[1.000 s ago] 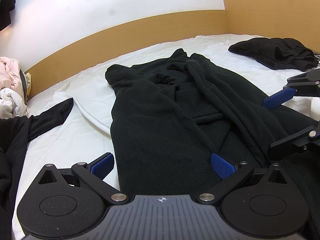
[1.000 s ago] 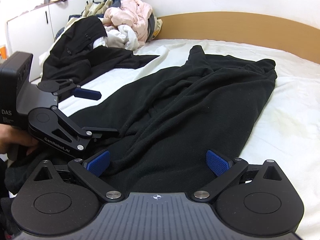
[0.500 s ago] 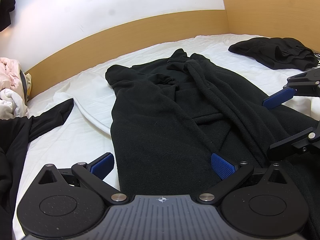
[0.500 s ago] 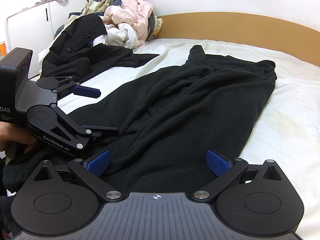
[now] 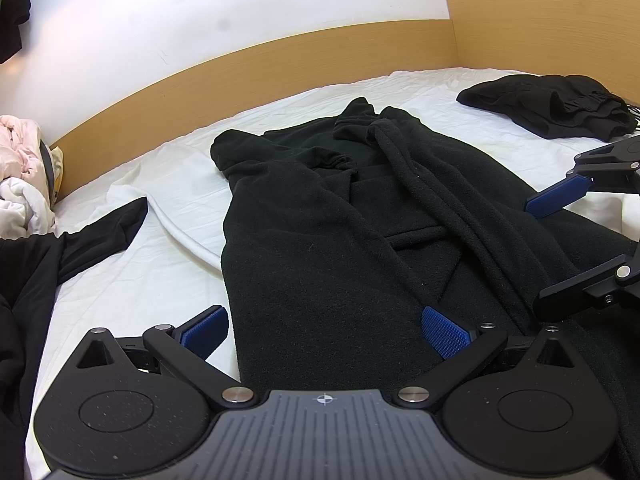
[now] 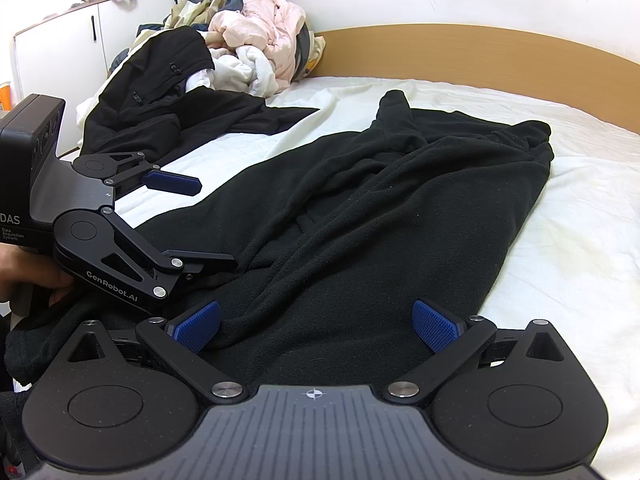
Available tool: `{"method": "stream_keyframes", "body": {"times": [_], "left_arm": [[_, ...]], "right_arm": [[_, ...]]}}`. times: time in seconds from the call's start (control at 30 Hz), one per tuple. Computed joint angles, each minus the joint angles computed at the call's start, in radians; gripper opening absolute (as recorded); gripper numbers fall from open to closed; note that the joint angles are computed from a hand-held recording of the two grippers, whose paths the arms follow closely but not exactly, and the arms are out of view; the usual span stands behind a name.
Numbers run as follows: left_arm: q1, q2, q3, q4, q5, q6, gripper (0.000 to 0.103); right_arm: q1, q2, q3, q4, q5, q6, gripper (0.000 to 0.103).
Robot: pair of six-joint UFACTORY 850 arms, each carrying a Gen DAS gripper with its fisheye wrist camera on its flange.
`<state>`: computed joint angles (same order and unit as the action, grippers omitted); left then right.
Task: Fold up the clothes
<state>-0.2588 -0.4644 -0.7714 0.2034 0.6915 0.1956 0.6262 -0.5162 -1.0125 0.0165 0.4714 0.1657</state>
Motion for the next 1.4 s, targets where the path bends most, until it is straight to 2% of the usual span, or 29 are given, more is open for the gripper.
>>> {"method": "stream_keyframes", "body": {"times": [1.4], "left_arm": [[0.001, 0.0, -0.001, -0.001, -0.001, 0.002, 0.103]], "right_arm": [[0.007, -0.001, -0.004, 0.028, -0.006, -0.027, 0.103]]}}
